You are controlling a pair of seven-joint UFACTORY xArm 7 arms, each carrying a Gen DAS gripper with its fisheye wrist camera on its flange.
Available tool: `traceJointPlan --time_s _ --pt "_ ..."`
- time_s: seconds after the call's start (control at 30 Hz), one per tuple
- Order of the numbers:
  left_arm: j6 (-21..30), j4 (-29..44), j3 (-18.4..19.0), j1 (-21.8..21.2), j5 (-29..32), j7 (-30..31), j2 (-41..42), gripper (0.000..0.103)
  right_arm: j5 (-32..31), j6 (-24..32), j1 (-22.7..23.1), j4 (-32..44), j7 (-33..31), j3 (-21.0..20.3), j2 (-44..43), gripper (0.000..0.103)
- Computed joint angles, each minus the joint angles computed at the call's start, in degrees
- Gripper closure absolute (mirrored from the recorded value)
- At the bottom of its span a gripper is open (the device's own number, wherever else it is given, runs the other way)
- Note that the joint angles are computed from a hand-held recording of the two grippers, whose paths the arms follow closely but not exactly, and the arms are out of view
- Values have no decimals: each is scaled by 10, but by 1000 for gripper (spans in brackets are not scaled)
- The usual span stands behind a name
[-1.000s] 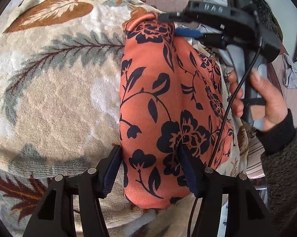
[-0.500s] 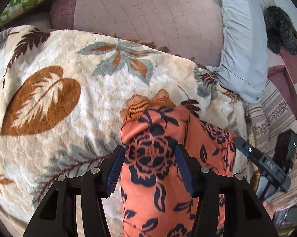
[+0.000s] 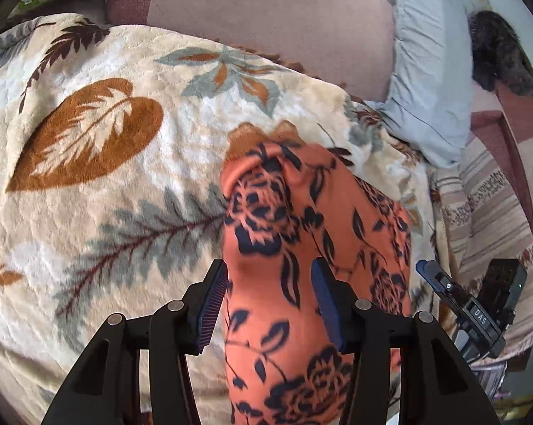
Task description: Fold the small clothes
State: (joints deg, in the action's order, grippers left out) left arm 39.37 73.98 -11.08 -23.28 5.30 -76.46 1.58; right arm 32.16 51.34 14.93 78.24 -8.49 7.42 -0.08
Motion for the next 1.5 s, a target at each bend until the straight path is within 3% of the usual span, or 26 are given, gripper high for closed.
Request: traceJointPlan --time_s 0.13,0.27,0.33,0.4,0.5,0.6,0.7,0.9,0.97,1.0,1.03,1.13,1.2,1.27,1.33,1.37,1.5 --pt "-31 -46 -26 -27 20 -62 -25 53 59 -13 9 -124 -42 -9 -112 62" --pt "-55 -93 -34 -40 -10 -104 -31 44 -48 -36 15 -220 21 11 -168 44" --pt "-78 -112 -30 -38 -38 -106 -44 45 -66 -62 14 -252 23 24 -187 44" --pt "-66 -111 -30 -35 -44 -101 -58 46 -85 -35 34 -230 48 4 -182 41" --pt "-32 -101 -35 -24 0 -114 -80 47 -16 -26 48 -217 23 -35 -197 41" --pt "-66 -121 -30 -21 -36 -92 -95 46 44 -38 42 -208 21 -64 -196 31" --pt "-91 -134 -17 -24 -104 -35 -94 46 69 -24 32 -183 26 -71 -158 31" --pt "-87 -110 -11 -12 -146 30 -50 45 117 -26 20 -164 0 -50 -86 31" --pt "-87 -103 -10 -9 -147 44 -39 40 144 -10 16 -153 -33 -47 -65 29" --pt "-93 -100 -9 -8 -150 52 -32 39 177 15 10 -146 -71 -45 -59 30" --pt "-102 -103 -9 -8 -155 59 -29 36 214 57 17 -133 -106 -59 -48 23" --pt "-130 -101 -10 -8 -184 78 -3 32 219 94 -1 -117 -156 -41 -41 18" --pt "-149 -98 -9 -9 -182 68 13 29 200 76 -5 -117 -149 -30 -37 22" --pt "-136 -82 -7 -11 -158 54 23 32 147 42 1 -113 -111 -12 -29 29" --pt "-110 -67 -4 -16 -114 36 24 49 91 9 12 -111 -80 4 -33 31" --pt "-105 -62 -3 -19 -92 26 23 57 63 0 17 -108 -64 9 -34 39" --pt "-56 -41 -8 -34 11 -39 3 63 45 -9 29 -118 -35 9 -58 57"
